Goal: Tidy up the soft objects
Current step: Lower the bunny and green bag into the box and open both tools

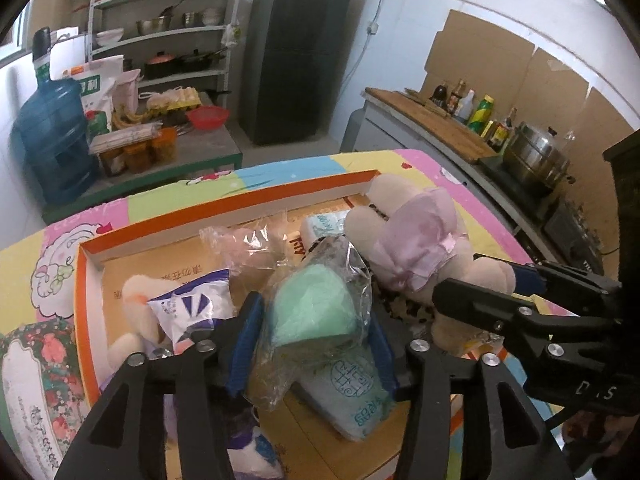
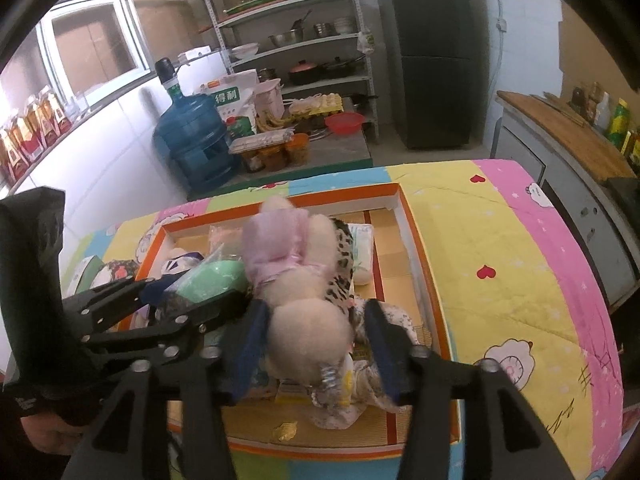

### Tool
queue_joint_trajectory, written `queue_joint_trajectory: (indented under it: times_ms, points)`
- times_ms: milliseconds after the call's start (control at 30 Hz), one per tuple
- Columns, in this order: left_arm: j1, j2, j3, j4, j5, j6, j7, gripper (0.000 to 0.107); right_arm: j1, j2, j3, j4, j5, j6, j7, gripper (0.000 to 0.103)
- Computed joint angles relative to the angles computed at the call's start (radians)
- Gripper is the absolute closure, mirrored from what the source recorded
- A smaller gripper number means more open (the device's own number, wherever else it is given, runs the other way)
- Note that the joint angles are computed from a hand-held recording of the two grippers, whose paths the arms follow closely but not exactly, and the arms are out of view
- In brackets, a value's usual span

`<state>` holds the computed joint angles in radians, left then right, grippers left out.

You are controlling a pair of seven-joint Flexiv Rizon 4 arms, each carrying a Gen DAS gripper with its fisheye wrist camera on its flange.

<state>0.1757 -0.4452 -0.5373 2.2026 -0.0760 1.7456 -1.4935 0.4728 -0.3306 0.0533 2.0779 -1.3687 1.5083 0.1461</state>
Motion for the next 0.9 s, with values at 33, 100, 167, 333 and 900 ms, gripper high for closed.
queue_joint_trajectory:
  times_ms: [33,100,167,333,900]
  points:
    - [0.006,0.003,-0.007,0.006,0.002,0.007,-0.001,0.048,-0.002,-0.001,-0.004,0.000,-0.008,0.011,0.016,0.049]
    - [0.005,0.010,-0.003,0.015,0.013,0.033,-0.009,0.045,-0.005,0.001,-0.008,0.000,-0.027,0.022,0.041,0.049]
    - [-0.001,0.019,0.006,0.019,0.022,0.038,-0.023,0.044,-0.007,0.004,-0.003,0.000,-0.035,0.015,0.048,0.049]
    - [0.026,0.033,-0.011,0.033,0.040,0.042,-0.047,0.042,-0.011,0.015,0.014,0.001,-0.042,-0.009,0.048,0.049]
    - [0.171,0.097,-0.136,0.092,0.125,0.072,-0.112,0.042,-0.040,0.090,0.069,0.044,-0.085,-0.106,0.114,0.049]
